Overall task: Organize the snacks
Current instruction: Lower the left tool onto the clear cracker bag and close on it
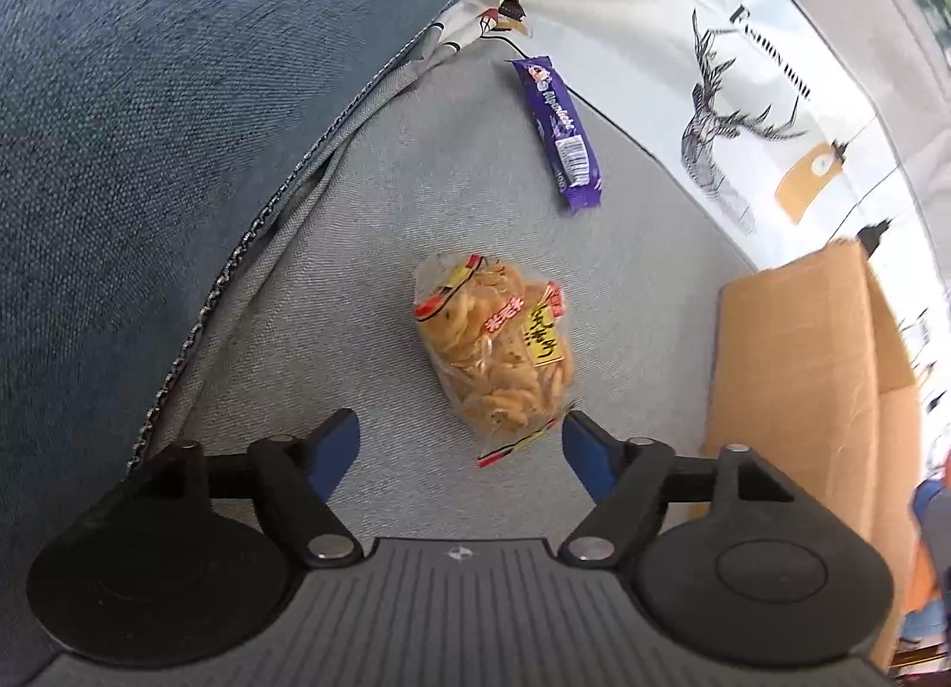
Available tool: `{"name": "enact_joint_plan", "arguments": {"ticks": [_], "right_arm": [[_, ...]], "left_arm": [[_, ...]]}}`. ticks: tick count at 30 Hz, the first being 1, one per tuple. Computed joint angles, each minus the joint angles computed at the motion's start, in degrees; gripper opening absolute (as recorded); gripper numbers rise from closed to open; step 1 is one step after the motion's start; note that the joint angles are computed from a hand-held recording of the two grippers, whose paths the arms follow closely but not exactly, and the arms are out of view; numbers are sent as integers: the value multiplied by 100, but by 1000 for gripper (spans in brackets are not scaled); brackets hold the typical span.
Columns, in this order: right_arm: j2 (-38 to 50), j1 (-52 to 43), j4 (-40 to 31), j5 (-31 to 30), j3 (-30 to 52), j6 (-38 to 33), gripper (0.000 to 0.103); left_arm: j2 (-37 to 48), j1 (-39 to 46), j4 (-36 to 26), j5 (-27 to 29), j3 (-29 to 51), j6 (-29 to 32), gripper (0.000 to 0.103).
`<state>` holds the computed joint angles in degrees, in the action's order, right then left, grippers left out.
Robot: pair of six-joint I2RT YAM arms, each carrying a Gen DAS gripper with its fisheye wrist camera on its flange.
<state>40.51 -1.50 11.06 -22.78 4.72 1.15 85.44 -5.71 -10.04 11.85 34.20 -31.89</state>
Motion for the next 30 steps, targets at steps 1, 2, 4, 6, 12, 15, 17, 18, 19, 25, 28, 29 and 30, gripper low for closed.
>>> {"name": "enact_joint_plan", "arguments": {"ticks": [1,2,4,6,12,15,17,18,19,25,28,29,30], "right_arm": [[-14,45,-6,46,-6,-6,39],[-28,80,-16,83,-8,-15,39],[-30,145,-20,158,-7,-8,39],[-36,185,-19,198,1,27,39],[34,311,81,318,-38,90,39],[0,445,147,445,-89,165,39],[-131,543,160,575,-145,207,39],[-210,576,162,638,-175,230,39],[-274,586,179,687,-204,240,39],[-272,155,231,492,-149,79,40],[427,-60,186,206,252,-86,46],[674,-7,157,229,417,-117,47],[943,49,121,270,614,-135,48]], "left_arm": [[3,68,42,125,-12,6,81],[24,116,74,216,4,-14,83],[-17,190,169,296,-18,-65,84],[-48,168,274,267,-26,-109,85],[154,-113,479,60,97,-306,86],[390,-385,587,-259,245,-562,86],[568,-530,574,-541,374,-769,86],[653,-616,498,-705,463,-849,86],[733,-686,418,-844,550,-890,86],[907,-820,134,-1207,752,-1082,74],[841,-659,290,-1058,620,-1111,61],[825,-639,288,-1039,608,-1094,57],[807,-596,291,-1003,596,-1086,56]]}}
